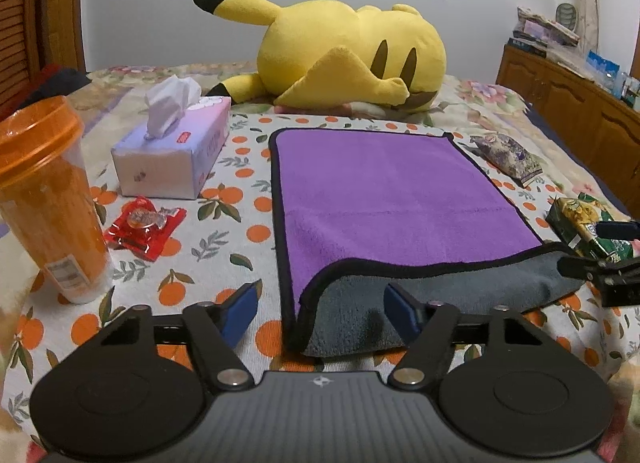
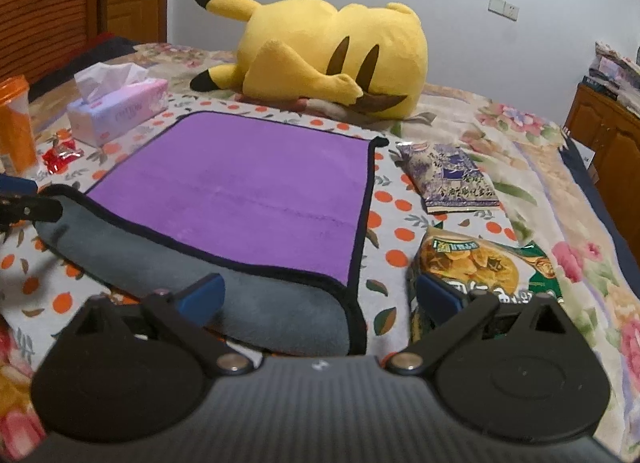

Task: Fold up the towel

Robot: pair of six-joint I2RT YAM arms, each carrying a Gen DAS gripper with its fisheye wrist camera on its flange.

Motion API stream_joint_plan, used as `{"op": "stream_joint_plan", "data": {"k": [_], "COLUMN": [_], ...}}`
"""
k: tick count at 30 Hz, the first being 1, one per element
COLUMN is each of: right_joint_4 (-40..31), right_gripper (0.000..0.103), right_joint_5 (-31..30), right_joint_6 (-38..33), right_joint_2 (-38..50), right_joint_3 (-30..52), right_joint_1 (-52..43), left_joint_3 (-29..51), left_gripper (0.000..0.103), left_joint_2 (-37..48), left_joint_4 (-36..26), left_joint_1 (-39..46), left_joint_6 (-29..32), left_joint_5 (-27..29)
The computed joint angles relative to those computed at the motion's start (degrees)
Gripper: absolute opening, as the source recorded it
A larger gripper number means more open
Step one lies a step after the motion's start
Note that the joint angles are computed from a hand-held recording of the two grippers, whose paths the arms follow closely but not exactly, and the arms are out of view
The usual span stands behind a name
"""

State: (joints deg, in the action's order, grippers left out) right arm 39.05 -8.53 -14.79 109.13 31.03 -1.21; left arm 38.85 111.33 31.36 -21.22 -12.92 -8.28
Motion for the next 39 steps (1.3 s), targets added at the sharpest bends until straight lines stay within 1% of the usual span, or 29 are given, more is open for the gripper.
{"op": "stream_joint_plan", "data": {"k": [1,6,12,16,21,23,27,28,30,32,35,37,39], "right_joint_4": [-1.43,-6.15,-12.36,-16.48,-18.92,-19.37,-20.13,-20.27,-20.36,-20.35,-20.35,-20.36,-20.11], "right_gripper": [0.091,0.089,0.088,0.082,0.074,0.065,0.051,0.046,0.040,0.028,0.020,0.019,0.012], "right_joint_5": [-0.03,0.09,-1.33,-3.82,-5.84,-6.72,-8.00,-8.26,-8.33,-8.20,-8.46,-8.86,-9.31], "right_joint_6": [0.03,0.16,-0.45,-0.04,-0.30,-0.78,-1.79,-2.02,-2.32,-2.77,-3.36,-3.47,-3.49], "right_joint_2": [0.25,1.57,2.88,3.45,3.74,3.63,3.26,3.12,2.84,2.63,2.43,2.38,2.34], "right_joint_3": [0.94,4.18,7.85,10.01,10.98,10.88,10.76,10.71,10.54,10.38,10.16,10.11,9.97], "right_joint_1": [-0.07,-0.39,-1.68,-3.18,-4.55,-4.99,-5.40,-5.45,-5.54,-5.67,-6.36,-6.83,-7.26], "left_joint_3": [0.08,-0.04,0.50,0.73,0.78,0.68,0.78,0.72,0.66,0.59,0.21,0.09,-0.09], "left_gripper": [0.066,0.054,0.041,0.039,0.032,0.029,0.018,0.018,0.014,0.013,0.011,0.010,0.008], "left_joint_2": [0.12,0.40,0.90,1.13,1.09,1.06,0.96,0.94,0.95,0.94,0.84,0.80,0.65], "left_joint_4": [-0.20,-0.46,-1.63,-2.20,-2.60,-2.52,-2.88,-2.78,-2.65,-2.49,-1.80,-1.52,-1.19], "left_joint_1": [-0.07,-0.10,0.48,0.21,0.28,0.33,0.38,0.35,0.30,0.29,0.07,-0.03,-0.03], "left_joint_6": [0.21,1.55,1.27,1.40,1.36,1.34,1.40,1.54,1.78,1.99,2.40,2.54,2.81], "left_joint_5": [0.04,0.95,2.72,2.70,2.93,3.02,3.36,3.42,3.42,3.53,3.17,3.13,3.41]}}
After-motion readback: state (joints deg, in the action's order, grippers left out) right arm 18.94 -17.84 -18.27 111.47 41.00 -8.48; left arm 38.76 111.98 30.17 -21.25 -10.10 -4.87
